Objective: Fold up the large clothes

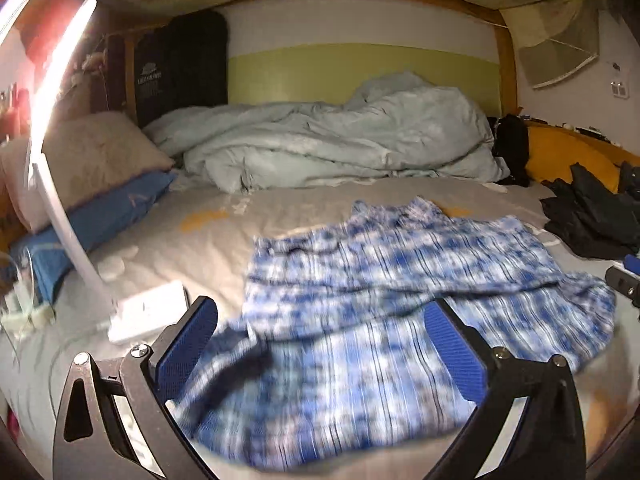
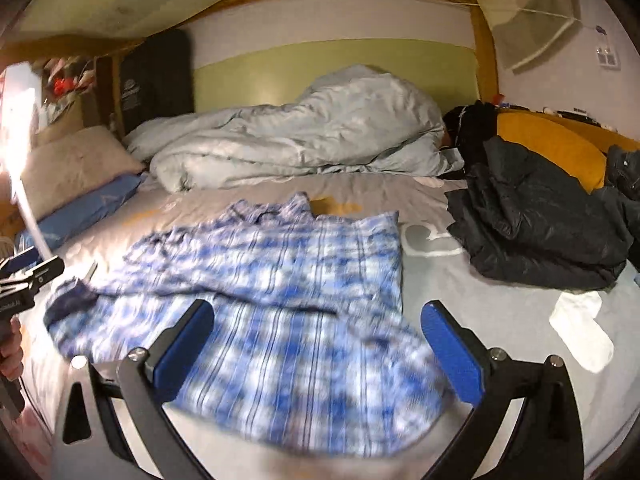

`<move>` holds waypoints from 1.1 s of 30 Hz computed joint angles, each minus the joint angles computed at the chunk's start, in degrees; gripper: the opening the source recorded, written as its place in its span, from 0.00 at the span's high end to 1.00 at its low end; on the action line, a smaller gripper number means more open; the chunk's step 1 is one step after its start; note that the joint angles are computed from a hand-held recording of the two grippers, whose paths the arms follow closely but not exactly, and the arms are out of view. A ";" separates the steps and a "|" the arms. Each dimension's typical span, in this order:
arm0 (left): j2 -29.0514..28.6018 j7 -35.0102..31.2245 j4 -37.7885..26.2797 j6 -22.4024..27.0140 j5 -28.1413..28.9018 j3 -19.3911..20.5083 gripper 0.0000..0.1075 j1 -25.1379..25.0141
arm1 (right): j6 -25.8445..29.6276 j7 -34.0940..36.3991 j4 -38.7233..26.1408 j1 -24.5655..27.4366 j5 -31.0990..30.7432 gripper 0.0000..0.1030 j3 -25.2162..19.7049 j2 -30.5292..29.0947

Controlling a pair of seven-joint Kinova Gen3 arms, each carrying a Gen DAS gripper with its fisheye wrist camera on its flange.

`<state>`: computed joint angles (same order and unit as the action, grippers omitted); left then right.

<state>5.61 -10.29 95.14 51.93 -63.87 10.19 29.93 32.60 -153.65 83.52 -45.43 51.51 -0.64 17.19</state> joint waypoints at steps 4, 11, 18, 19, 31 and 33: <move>-0.65 -1.36 2.05 -0.99 3.21 0.55 0.04 -0.37 | 1.88 0.54 1.85 -0.71 -0.76 0.00 -1.16 -0.16; 2.81 -8.51 1.04 0.85 9.94 0.59 0.04 0.87 | 6.69 7.63 -0.78 -2.15 -3.32 0.00 -2.12 2.88; 5.68 -15.50 -1.03 3.52 12.88 -0.75 0.04 3.33 | 13.68 14.26 -4.44 -5.13 -2.97 0.00 -1.61 7.28; 6.28 -16.69 -1.47 4.01 13.76 -0.96 0.04 3.47 | 14.31 15.47 -4.70 -5.49 -3.12 0.00 -1.57 7.68; 7.51 -24.18 -1.56 1.92 20.05 -3.52 0.04 3.10 | 18.89 16.69 -7.01 -8.92 -0.35 0.00 1.38 11.02; 7.74 -23.46 -1.73 2.25 19.87 -3.95 0.04 3.19 | 18.84 16.42 -7.57 -7.60 -1.72 0.00 1.21 11.16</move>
